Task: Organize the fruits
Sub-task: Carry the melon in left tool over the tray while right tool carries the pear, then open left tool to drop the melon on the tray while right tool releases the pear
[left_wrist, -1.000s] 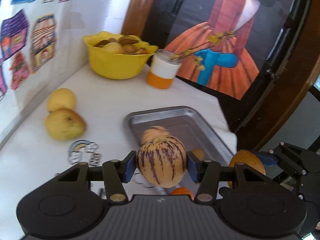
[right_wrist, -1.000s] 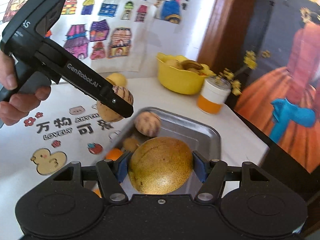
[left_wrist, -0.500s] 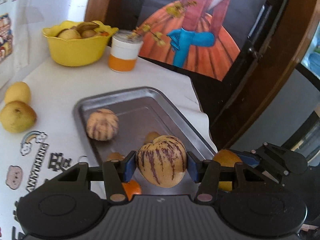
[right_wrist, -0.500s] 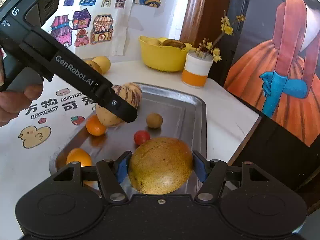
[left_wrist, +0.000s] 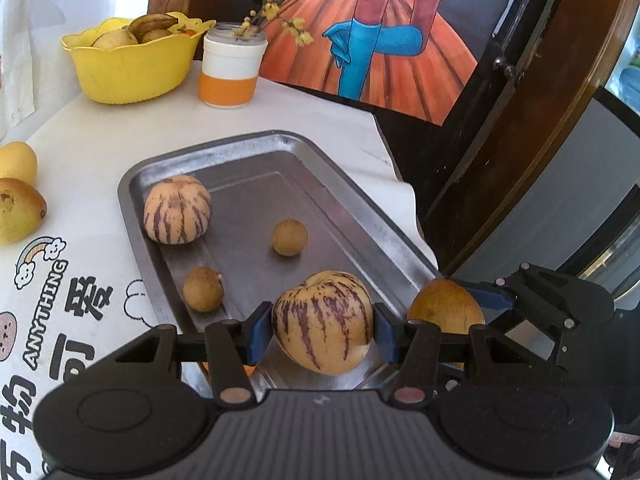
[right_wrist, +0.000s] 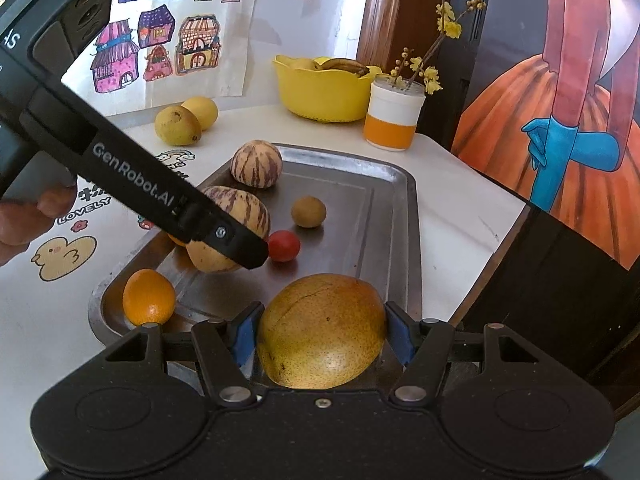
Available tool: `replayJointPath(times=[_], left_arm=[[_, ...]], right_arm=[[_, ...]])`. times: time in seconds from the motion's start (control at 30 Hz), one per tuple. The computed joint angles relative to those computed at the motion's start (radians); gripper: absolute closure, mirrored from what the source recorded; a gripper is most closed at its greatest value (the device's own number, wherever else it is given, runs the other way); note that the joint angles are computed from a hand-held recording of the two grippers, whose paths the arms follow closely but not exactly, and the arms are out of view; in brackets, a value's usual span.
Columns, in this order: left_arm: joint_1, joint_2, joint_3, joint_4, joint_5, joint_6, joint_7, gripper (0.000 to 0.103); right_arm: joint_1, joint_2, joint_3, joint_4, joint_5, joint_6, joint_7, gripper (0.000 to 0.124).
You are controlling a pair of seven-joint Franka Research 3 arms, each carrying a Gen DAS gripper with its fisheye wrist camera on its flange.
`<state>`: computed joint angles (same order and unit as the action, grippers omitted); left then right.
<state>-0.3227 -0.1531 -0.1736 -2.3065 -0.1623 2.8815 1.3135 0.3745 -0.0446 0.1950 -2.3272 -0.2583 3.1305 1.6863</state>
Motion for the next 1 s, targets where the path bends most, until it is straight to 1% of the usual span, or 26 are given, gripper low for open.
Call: replayJointPath(times=[0.17, 0.37, 0.43, 0.53, 0.6, 0.67, 0.73, 0.83, 0.9, 0.93, 0.97, 1.0], left_arm=[[0.006, 0.006, -0.006, 0.002, 0.015, -0.017, -0.007, 0.046], [0.007, 0.006, -0.009, -0.001, 0.025, -0.018, -0.009, 0.046], [0.004, 0.007, -0.007, 0.0, 0.017, -0.016, -0.003, 0.046], [0.006, 0.008, -0.008, -0.002, 0.021, -0.011, -0.004, 0.046], [0.01, 0.008, -0.012, -0.002, 0.036, -0.011, -0.013, 0.046], [0.01, 0.007, -0.012, -0.003, 0.041, -0.011, -0.016, 0.043], [-0.007, 0.001, 0.001, -0.009, -0.006, -0.001, 0.014, 0.037], [-0.014, -0.017, 0.005, -0.023, -0.036, 0.015, 0.013, 0.031], [-0.019, -0.04, 0.009, -0.043, -0.042, 0.042, 0.007, 0.028], [-0.027, -0.054, 0.015, -0.056, -0.049, 0.057, 0.009, 0.025], [-0.029, -0.07, 0.017, -0.069, -0.047, 0.073, 0.001, 0.021], [-0.031, -0.089, 0.019, -0.084, -0.041, 0.088, -0.011, 0.019]], right_arm=[[0.003, 0.006, -0.003, 0.006, -0.004, -0.004, 0.003, 0.058], [0.008, 0.01, -0.008, 0.008, -0.013, -0.001, 0.015, 0.058], [0.004, 0.011, -0.007, 0.009, -0.036, -0.001, 0.039, 0.058], [-0.02, 0.007, 0.0, 0.007, -0.14, 0.015, 0.133, 0.057], [-0.029, -0.003, 0.005, 0.002, -0.159, 0.027, 0.156, 0.053], [-0.071, -0.017, 0.035, 0.002, -0.243, 0.034, 0.242, 0.047], [-0.107, -0.041, 0.066, -0.002, -0.297, 0.029, 0.298, 0.044], [-0.182, -0.088, 0.137, -0.013, -0.382, 0.025, 0.385, 0.037], [-0.224, -0.128, 0.181, -0.027, -0.4, 0.025, 0.415, 0.031], [-0.231, -0.149, 0.194, -0.035, -0.387, 0.024, 0.413, 0.027], [-0.224, -0.166, 0.196, -0.042, -0.362, 0.021, 0.397, 0.024], [-0.207, -0.182, 0.189, -0.048, -0.329, 0.013, 0.374, 0.023]])
